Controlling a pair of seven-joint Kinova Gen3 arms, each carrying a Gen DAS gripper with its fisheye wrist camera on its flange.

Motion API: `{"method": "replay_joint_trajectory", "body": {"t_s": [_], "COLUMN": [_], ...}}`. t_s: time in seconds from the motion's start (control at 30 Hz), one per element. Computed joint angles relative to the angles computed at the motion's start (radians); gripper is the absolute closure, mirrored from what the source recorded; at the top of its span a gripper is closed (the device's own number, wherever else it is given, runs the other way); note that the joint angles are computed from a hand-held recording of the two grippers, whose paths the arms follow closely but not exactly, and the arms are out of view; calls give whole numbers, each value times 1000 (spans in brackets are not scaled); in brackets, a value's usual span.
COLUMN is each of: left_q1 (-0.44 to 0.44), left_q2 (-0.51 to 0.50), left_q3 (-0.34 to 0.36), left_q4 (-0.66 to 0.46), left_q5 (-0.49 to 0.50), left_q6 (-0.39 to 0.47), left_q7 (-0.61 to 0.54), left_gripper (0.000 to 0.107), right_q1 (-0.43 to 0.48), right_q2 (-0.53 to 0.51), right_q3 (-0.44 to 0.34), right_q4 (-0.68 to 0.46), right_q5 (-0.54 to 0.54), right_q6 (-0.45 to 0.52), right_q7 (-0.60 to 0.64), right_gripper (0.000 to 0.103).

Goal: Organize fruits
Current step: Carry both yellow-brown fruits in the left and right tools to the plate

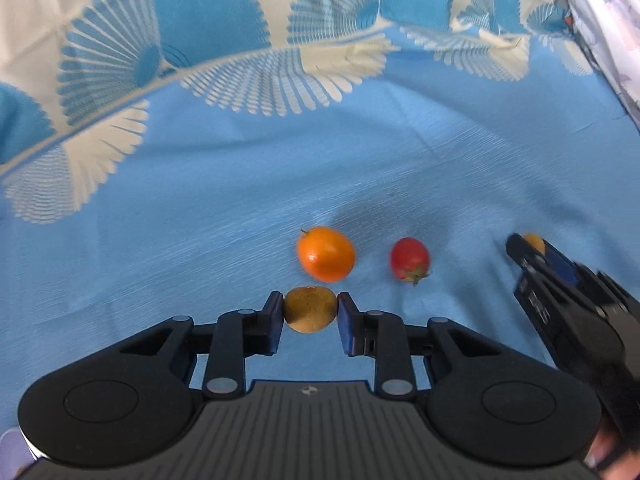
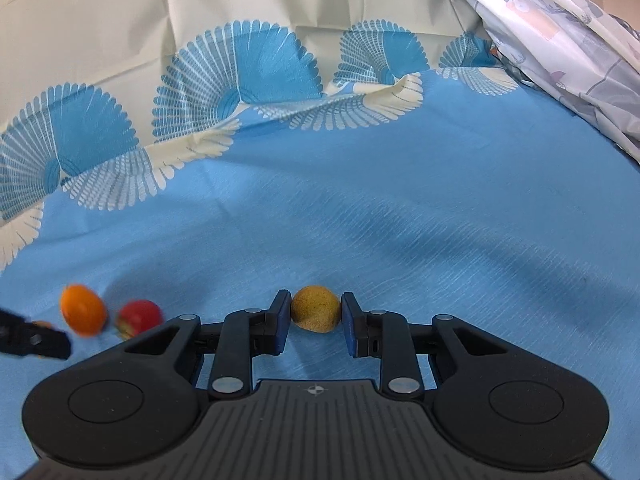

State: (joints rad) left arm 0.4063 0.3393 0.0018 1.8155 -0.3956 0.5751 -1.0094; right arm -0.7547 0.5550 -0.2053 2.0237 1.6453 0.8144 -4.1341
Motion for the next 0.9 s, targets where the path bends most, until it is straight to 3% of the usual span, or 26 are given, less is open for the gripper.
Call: {"method": "replay_joint_trajectory", "body": {"t_s": [0.17,0.3,0.43,0.63,0.9], "left_q1": [67,86,63,15,-54], "left_q2": [-168,-313,-471,-716,-1048], "left_q3": [-4,50,114,169,216], "left_q4": [90,152,211,288,321], "left_q5": [-95,-162,-124,-26,77], "left_q6": [89,235,360,513,752], "left_q7": [154,274,297,269,204], "left_gripper": [76,76,76,76,76], "right_q1": [-38,-83,-159,-308,-475], "right_q2": [0,-40,-159,-379,-485], "right_q3": [-9,-29,-72,-212,-341], "right_q4": [24,39,110,214,134], "right_q5": [45,-11,-44,-173,-368], "right_q6": [90,136,185,233,231], "right_q7": [-60,15,48,142,339], "right_gripper": [75,75,75,75,75]}}
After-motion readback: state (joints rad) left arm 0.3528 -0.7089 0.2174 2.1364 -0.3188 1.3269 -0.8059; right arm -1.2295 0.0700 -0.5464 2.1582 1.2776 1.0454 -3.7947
